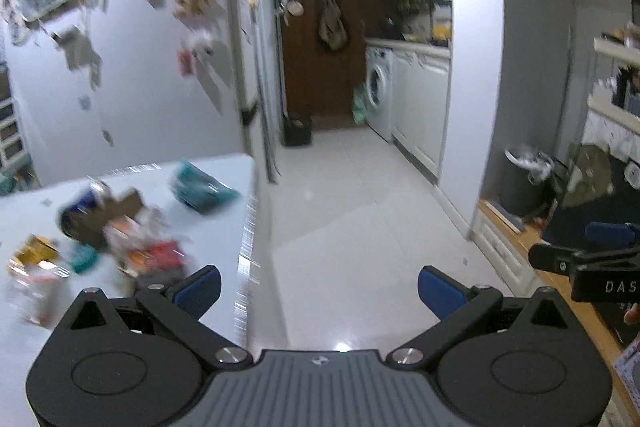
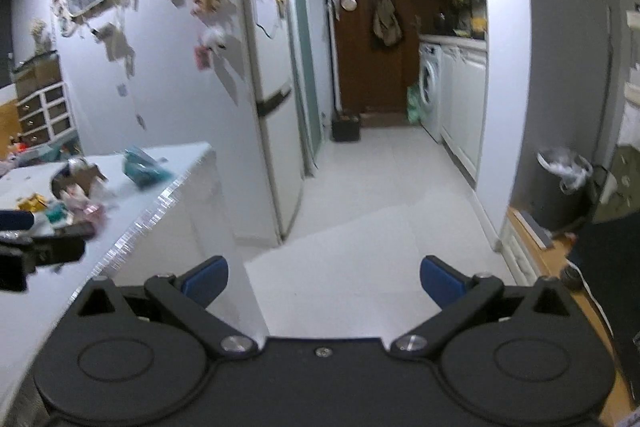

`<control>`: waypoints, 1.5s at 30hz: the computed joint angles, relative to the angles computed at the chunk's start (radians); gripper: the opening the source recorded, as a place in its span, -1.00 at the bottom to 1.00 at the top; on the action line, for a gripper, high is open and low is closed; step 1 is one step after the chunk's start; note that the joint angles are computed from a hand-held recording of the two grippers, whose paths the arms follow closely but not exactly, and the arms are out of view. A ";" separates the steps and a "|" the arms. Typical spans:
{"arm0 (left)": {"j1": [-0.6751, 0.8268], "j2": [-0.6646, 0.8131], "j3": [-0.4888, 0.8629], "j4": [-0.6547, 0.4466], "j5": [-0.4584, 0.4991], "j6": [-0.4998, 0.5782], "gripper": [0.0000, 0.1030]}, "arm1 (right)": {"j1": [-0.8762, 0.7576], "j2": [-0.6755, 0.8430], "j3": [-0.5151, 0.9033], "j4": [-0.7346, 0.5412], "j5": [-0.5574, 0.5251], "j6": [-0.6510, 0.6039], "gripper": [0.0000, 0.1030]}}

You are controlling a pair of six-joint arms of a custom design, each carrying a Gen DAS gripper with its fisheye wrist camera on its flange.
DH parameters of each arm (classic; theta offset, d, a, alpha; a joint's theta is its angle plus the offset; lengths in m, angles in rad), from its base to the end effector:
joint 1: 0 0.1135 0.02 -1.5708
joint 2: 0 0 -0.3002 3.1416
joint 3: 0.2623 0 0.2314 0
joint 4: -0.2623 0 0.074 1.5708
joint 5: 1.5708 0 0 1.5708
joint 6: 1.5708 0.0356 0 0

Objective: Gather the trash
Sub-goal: 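Move both open tools back toward the table, then grasp the clear plastic bag with the left tool while the right tool grasps the red box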

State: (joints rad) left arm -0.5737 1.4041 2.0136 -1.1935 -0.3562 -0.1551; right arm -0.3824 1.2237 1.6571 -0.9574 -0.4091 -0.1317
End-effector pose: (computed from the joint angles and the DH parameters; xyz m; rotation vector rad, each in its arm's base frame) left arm 0.1820 -0.1028 0.5275 0.2380 2.1008 -0.0494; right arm 0.1796 -0.0570 0.4907 0.0127 2.0495 0.1097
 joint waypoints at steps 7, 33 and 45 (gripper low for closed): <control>0.290 0.009 0.182 -0.094 0.153 0.143 1.00 | 0.289 0.023 0.085 0.028 0.193 0.136 1.00; 1.267 0.287 0.312 -0.131 0.941 0.377 1.00 | 0.936 0.559 0.444 0.151 0.507 0.397 1.00; 1.309 0.352 0.177 -0.029 1.104 0.076 0.61 | 0.928 0.784 0.717 0.015 0.433 0.443 1.00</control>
State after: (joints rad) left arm 0.7357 1.7564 2.1906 -1.2222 0.7480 -0.0790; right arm 0.5452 2.0077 2.3743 -0.9422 0.0234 0.3118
